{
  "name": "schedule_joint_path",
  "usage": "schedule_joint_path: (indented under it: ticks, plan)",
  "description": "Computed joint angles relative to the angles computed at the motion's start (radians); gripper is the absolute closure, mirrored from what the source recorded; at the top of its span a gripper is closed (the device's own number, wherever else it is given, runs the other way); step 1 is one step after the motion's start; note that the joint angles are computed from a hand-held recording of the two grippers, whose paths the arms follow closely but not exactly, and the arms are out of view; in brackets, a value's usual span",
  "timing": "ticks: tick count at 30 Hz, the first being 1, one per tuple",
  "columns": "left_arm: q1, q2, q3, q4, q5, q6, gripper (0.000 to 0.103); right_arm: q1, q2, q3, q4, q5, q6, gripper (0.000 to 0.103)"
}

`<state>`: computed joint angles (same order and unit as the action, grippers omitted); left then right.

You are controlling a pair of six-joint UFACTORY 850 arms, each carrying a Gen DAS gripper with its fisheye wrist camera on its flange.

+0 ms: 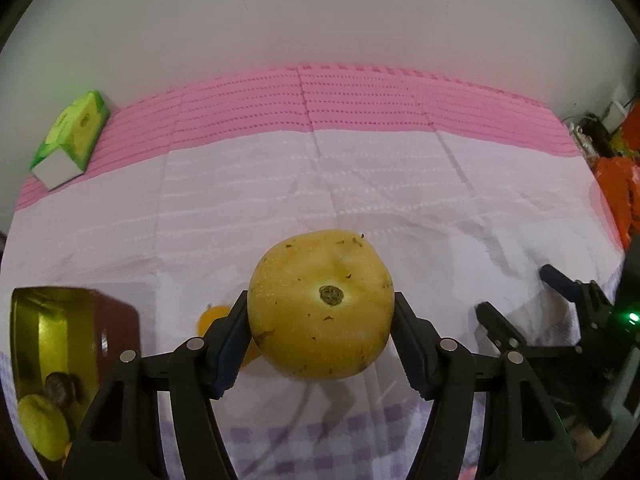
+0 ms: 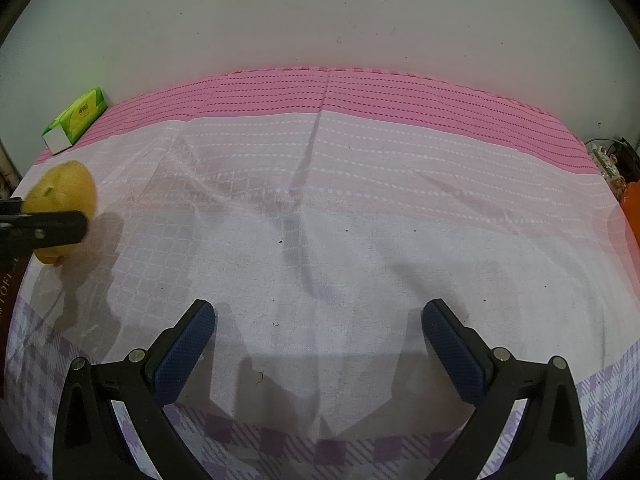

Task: Organize fruits
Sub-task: 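Lift the pale yellow pear and carry it over the tin tray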

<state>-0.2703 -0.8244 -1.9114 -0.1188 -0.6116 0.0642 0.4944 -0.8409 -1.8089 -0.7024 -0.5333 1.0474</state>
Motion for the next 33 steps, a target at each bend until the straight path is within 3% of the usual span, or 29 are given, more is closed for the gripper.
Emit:
schedule_joint_path:
  ticks: [8,15,33]
  plan:
    - [0.023,0.140,0.166,0.053,0.097,-0.025,0.037,0.000,0.000,0.000,0.000,0.000,0.000,0.000]
    - [0.058,0.233,0.276,0.071,0.136,-0.043,0.037,0.000,0.000,0.001,0.000,0.001,0.000,0.000]
    - [0.183,0.368,0.474,0.129,0.217,-0.122,0.037,0.000,-0.001,-0.001,0.002,0.000,-0.003,0.000]
